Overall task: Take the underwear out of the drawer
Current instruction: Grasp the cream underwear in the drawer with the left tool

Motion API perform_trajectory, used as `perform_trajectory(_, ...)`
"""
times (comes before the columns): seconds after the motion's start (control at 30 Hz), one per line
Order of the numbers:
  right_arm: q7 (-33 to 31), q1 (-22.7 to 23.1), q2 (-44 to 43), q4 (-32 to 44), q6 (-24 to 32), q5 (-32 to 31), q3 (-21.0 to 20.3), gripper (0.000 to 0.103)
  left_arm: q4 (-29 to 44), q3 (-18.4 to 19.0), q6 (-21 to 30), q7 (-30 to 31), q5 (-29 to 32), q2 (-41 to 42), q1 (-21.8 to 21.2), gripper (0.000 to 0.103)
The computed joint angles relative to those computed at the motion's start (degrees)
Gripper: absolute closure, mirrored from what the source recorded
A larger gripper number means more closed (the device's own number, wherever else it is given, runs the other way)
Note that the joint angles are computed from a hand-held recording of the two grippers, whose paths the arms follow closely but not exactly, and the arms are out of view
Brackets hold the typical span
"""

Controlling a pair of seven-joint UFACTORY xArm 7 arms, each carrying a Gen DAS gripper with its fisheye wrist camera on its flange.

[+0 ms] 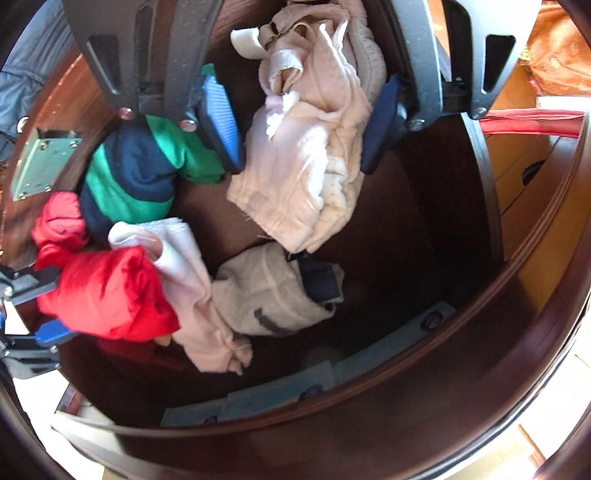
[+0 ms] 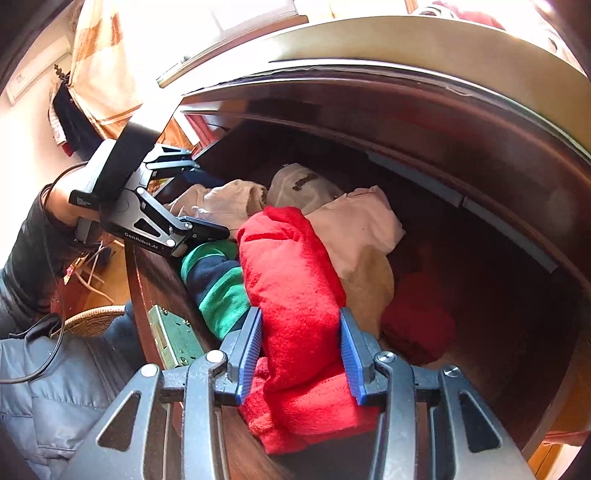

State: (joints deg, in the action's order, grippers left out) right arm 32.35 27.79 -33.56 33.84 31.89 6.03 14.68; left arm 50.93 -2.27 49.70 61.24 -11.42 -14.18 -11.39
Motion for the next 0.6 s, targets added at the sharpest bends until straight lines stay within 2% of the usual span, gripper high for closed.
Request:
perform_trajectory(0.23, -3.87, 1.28, 4.27, 3.5, 3.84, 2.05, -1.9, 0.058, 0.23, -1.8, -2.13, -3.22, 3.25, 0.58, -0.8, 0.044)
perform_trajectory(0.3, -4.48, 1.11, 5.06, 4.2, 4.93, 2.46, -1.82, 0.056, -0.04, -2.3, -3.23, -4.16, 3.32, 0.86, -1.41, 0.049)
perform_trajectory(0.37, -4.94, 0.91, 5.55, 4.62, 5.58, 2.53, -1.55, 0.052, 0.0, -2.02, -3.05, -3.98, 3.21, 0.72, -1.62, 0.053)
perform_trajectory(0.47, -6.21, 1.08, 6.06, 4.95, 5.59, 2.7, -1.3, 0.045, 0.19, -1.76, -3.02, -3.79, 2.79, 0.99, -1.85, 0.053)
perform_trajectory(0.6, -4.97, 0.02, 7.33, 6.03, 7.3, 1.43, -0.18, 0.045, -1.53, -1.03, -4.38, -2.38, 1.86, 0.84, -1.68, 0.055)
